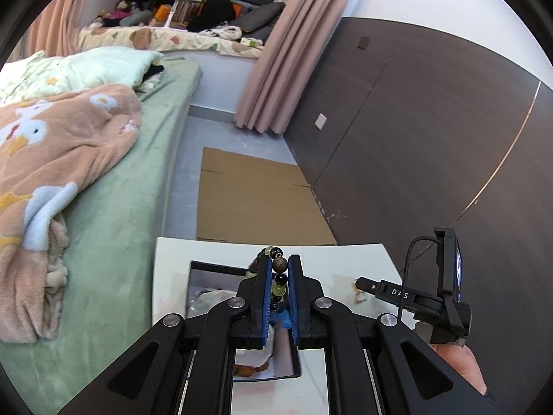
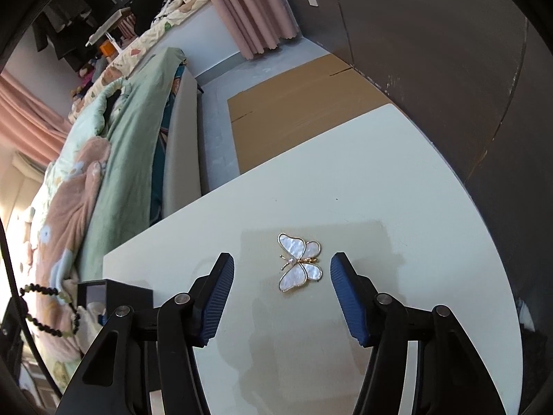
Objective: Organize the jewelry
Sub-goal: 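Carry the bead bracelet to the black box with the left gripper, then open the left gripper over the box while the right gripper grasps the butterfly brooch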
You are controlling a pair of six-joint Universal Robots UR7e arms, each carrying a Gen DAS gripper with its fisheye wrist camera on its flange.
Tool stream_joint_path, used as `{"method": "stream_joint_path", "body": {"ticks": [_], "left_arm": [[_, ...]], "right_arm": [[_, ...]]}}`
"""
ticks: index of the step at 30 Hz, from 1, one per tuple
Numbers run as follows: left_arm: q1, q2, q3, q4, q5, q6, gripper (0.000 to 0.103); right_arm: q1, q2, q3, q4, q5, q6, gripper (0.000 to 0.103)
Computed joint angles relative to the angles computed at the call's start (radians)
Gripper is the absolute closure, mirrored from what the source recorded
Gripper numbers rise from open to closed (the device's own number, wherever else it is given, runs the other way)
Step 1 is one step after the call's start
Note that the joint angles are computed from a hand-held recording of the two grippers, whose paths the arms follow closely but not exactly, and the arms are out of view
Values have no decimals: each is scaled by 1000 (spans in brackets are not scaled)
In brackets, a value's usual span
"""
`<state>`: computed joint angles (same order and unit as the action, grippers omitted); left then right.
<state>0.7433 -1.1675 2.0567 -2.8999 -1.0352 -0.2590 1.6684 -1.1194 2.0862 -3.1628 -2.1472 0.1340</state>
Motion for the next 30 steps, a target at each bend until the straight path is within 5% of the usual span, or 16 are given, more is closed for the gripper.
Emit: {"method": "stream_joint_path", "body": {"ticks": [7,12,14,16,17,21,24,26,30], "left_arm": [[21,-17,-6,70,13,-31,94],[35,-19,-8,93,-17,-47,94],[38,-17,-13,107,-27,-50,94],[46,-14,-22,131,-41,-66,93],[51,-14,-24,136,-49,-75,93],[64,-11,-37,169,-71,-101,91],[66,-11,-37,168,-82,-106,74],[62,-10,-33,153,-77,-102,53],[51,-9,-26,134,-63,-89,50]], "right_arm": [[40,81,-49,-21,-185,-66,43],[52,119,-68,-33,-241,-117,44],[59,127,-73,-37,-259,-133,53],[64,128,-72,-35,-282,-142,74],[66,127,-71,-30,-286,-141,75],[53,93,-55,-6,-235,-138,76],[37,55,-40,25,-165,-107,79],[26,25,-23,19,-108,-94,89],[8,-15,0,31,-21,-68,90]]}}
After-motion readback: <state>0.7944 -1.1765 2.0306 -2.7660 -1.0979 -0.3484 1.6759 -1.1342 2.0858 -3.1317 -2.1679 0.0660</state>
